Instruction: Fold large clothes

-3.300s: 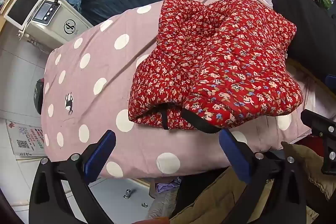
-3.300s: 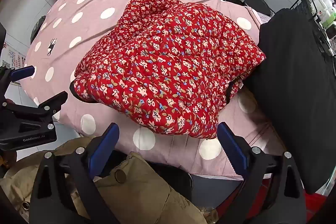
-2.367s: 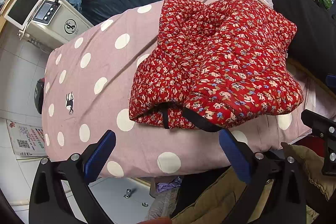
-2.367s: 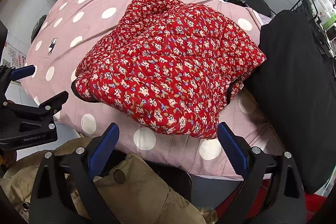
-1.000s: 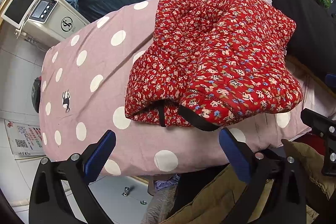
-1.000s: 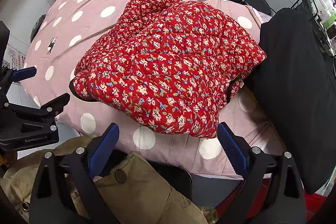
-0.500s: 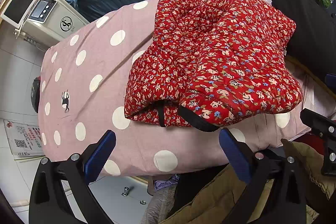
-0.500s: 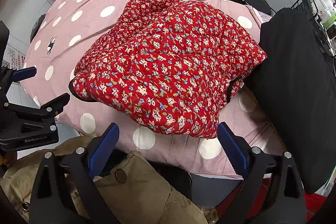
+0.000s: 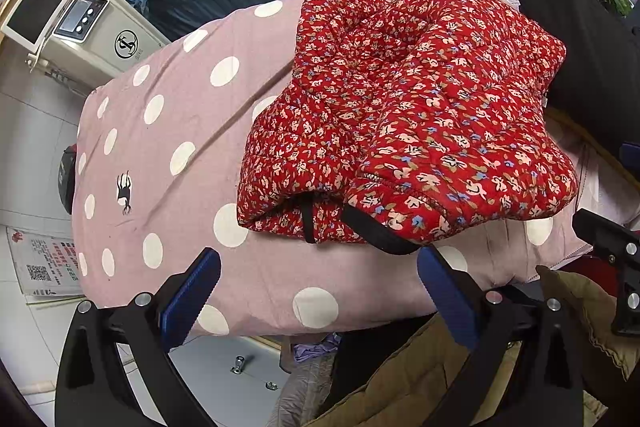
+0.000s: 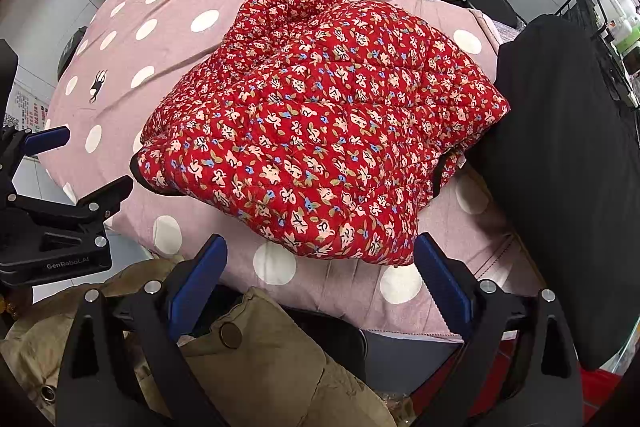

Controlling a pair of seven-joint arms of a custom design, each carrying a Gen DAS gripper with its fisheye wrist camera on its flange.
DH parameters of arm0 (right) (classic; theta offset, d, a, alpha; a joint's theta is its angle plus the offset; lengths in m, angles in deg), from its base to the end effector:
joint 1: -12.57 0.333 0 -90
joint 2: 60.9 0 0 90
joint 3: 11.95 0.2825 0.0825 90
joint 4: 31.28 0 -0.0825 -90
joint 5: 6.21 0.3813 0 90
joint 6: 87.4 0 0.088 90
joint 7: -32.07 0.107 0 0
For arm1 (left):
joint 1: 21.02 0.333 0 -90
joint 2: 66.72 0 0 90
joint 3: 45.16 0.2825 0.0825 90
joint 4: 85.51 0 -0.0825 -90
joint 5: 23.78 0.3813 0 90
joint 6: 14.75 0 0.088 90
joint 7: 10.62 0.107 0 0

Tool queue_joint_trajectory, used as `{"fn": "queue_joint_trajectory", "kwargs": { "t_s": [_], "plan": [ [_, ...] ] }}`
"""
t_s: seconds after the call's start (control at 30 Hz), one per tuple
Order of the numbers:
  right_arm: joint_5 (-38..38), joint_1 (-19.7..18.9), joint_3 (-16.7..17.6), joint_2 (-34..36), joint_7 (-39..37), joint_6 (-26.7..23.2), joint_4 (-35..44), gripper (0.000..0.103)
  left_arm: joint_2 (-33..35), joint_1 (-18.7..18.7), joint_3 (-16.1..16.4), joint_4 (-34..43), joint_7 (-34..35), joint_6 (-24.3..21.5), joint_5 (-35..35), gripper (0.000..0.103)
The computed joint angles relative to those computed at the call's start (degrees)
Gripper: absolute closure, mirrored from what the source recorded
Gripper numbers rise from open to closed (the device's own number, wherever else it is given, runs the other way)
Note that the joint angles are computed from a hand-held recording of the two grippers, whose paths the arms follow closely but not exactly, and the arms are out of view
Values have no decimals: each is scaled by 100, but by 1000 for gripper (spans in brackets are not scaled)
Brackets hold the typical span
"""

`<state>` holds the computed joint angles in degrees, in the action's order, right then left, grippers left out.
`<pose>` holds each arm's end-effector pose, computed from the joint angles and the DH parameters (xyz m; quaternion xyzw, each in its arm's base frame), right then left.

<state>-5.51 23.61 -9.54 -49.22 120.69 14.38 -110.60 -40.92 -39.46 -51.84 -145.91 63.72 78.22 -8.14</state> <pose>0.6103 0.1443 0.5802 -0.7880 0.6084 -0.0511 0.0796 0.6274 -0.2420 0.5670 -0.6476 0.7515 -0.0074 0.1258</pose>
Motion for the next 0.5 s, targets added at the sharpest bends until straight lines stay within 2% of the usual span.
{"fn": "queue_joint_trajectory", "kwargs": {
  "t_s": [0.5],
  "plan": [
    [-7,1,4,89,-30,-82,108,10,15,63,-8,2,87,83,-138,6]
  ]
}}
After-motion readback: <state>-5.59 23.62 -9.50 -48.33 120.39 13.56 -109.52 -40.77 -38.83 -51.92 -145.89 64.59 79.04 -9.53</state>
